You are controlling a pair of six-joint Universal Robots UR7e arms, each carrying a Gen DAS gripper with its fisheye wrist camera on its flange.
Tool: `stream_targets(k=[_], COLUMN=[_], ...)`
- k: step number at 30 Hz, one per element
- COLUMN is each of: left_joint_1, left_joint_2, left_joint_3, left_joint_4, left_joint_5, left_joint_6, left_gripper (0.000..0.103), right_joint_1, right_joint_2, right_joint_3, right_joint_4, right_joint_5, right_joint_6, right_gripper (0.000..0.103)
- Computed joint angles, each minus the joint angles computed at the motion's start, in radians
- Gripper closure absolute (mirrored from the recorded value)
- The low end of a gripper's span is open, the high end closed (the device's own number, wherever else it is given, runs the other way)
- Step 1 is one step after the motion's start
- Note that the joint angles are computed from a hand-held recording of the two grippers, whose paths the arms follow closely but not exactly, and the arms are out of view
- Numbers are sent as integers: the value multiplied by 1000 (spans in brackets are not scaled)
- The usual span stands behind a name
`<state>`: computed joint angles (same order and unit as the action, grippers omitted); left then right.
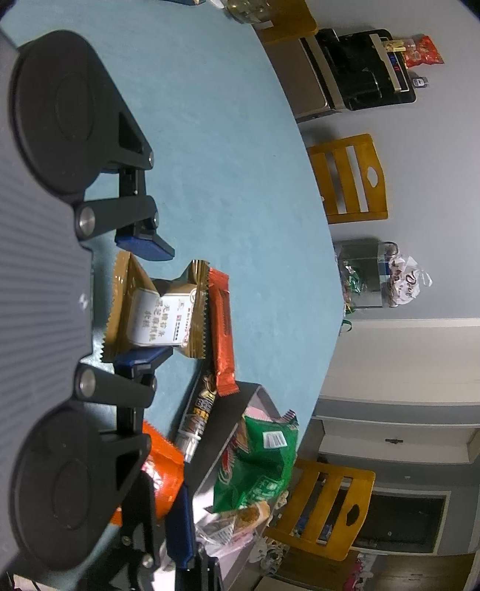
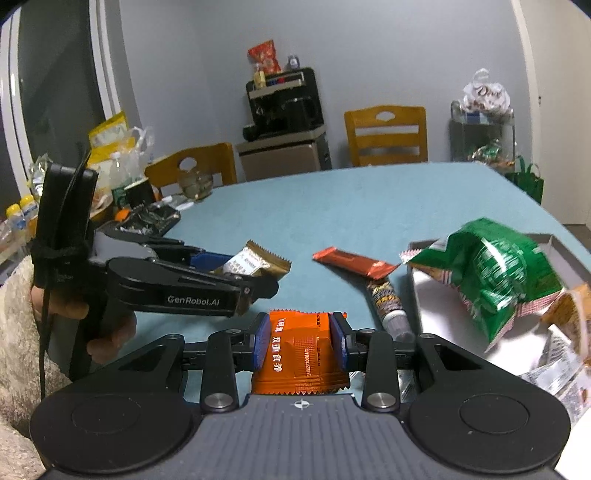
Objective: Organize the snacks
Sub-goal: 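Carry the gold pastry in the left tool while the right carries the orange snack toward the box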
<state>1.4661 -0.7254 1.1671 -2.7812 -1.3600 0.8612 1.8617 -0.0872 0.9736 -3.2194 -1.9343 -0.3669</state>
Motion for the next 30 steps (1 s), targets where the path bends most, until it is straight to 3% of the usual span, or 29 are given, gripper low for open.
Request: stream_targets(k=[13,30], left_joint_1=[-27,-91], left_joint_2=[-62,-73], left_joint_3=[73,144], left_joint_4=[13,54], left_joint_5=[-81,-122], left_joint_6=[0,46], left_gripper=[56,56], right_joint_1=[1,-34], right_joint_2=[-77,-173], right_joint_3=[120,286], right_joint_4=[-162,-371], right_joint_5=[5,-83], right_joint_6=[-32,-25], right_gripper=[67,67])
